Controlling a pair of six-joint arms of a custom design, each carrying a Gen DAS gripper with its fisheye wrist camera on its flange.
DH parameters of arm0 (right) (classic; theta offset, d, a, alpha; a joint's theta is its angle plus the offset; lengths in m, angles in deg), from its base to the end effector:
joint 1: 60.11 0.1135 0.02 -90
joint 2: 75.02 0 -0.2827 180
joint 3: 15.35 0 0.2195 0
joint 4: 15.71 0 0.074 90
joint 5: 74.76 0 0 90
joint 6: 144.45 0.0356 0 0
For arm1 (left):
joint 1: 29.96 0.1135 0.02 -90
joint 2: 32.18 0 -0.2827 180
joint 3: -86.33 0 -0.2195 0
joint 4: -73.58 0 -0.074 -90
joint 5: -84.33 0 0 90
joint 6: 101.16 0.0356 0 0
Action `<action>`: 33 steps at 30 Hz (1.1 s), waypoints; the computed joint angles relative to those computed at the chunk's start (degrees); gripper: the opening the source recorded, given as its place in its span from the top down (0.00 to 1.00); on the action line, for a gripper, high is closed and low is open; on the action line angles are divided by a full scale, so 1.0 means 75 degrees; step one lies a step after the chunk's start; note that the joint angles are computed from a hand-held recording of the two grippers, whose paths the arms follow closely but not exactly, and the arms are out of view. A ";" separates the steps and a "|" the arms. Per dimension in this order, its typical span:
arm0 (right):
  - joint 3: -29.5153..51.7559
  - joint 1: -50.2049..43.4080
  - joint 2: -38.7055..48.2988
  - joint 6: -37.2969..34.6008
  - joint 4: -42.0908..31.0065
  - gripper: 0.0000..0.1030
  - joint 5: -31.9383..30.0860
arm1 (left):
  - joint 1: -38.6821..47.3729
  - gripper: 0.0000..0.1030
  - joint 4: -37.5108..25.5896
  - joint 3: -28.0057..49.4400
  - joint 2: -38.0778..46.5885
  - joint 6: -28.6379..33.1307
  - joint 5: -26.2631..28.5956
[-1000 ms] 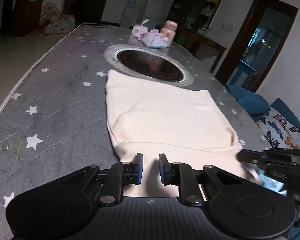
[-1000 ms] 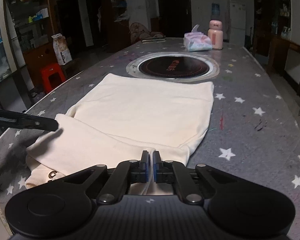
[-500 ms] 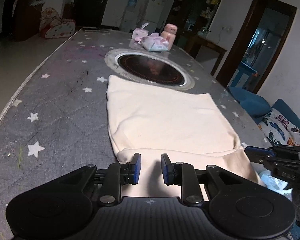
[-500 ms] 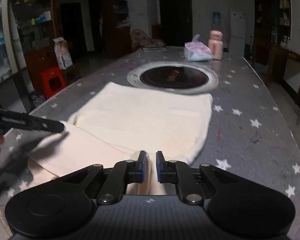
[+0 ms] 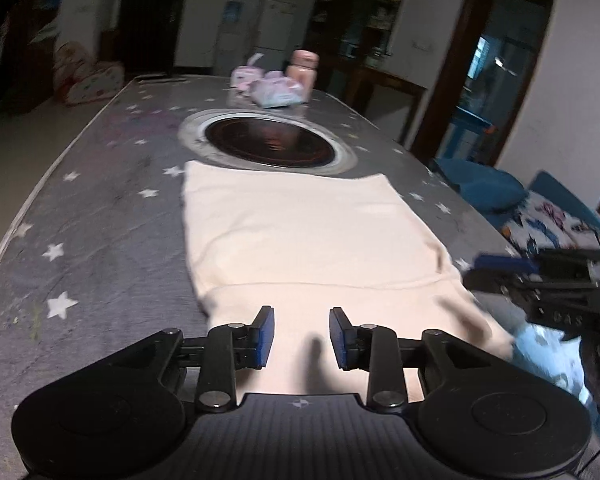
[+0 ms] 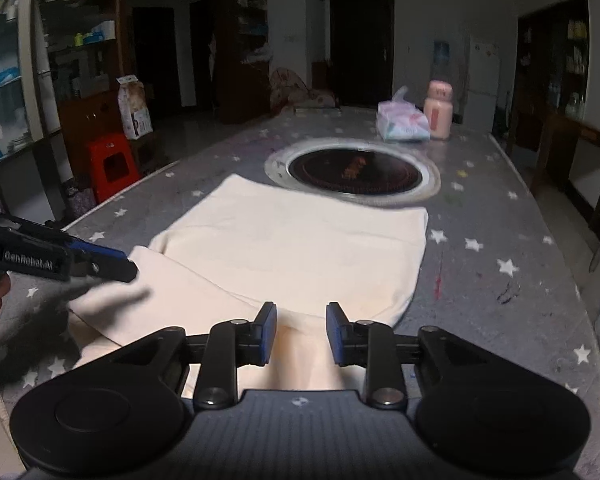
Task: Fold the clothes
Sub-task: 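Move both open grippers to the hem of the sweatshirt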
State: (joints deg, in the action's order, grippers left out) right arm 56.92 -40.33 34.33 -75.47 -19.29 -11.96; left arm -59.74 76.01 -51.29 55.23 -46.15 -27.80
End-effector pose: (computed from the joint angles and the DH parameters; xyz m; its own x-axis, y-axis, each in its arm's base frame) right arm 0.3417 0.1402 0.1790 -0.3473 -0.4639 -0.8149 -0.8055 0.5926 0.0059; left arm 0.2159 -0.1081 0.1682 -0.6071 -0.2646 -0.7493 -0.1571 0.9643 -0.2132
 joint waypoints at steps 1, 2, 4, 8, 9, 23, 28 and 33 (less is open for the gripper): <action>-0.0187 0.0031 -0.0093 0.0053 0.0256 0.74 0.0066 | -0.0109 0.68 -0.0007 0.0053 0.0083 0.0041 -0.0044; -0.0313 0.0052 -0.0162 0.0095 0.0438 0.74 0.0120 | -0.0192 0.68 -0.0009 0.0098 0.0168 0.0071 -0.0062; -0.0376 0.0054 -0.0237 0.0099 0.0498 0.74 0.0089 | -0.0279 0.68 0.0024 0.0153 0.0352 0.0106 -0.0014; -0.0085 0.0015 -0.0148 -0.0171 -0.0256 0.76 -0.0381 | -0.0412 0.68 0.0154 0.0145 0.0588 0.0088 -0.0018; -0.0054 0.0043 -0.0097 -0.0259 -0.0367 0.76 -0.0393 | -0.0439 0.68 0.0169 0.0142 0.0628 0.0069 -0.0031; 0.0489 0.0237 0.0380 -0.0764 -0.1010 0.77 -0.0103 | -0.0459 0.68 0.0085 0.0344 0.0702 0.0318 0.0033; 0.0927 0.0315 0.0897 -0.0732 -0.1061 0.76 0.0118 | -0.0545 0.67 -0.0098 0.0350 0.0761 0.0330 0.0033; 0.0645 0.0181 0.0561 -0.1336 -0.1268 0.75 -0.0118 | -0.1010 0.58 -0.0331 -0.0039 -0.0108 0.0685 -0.0175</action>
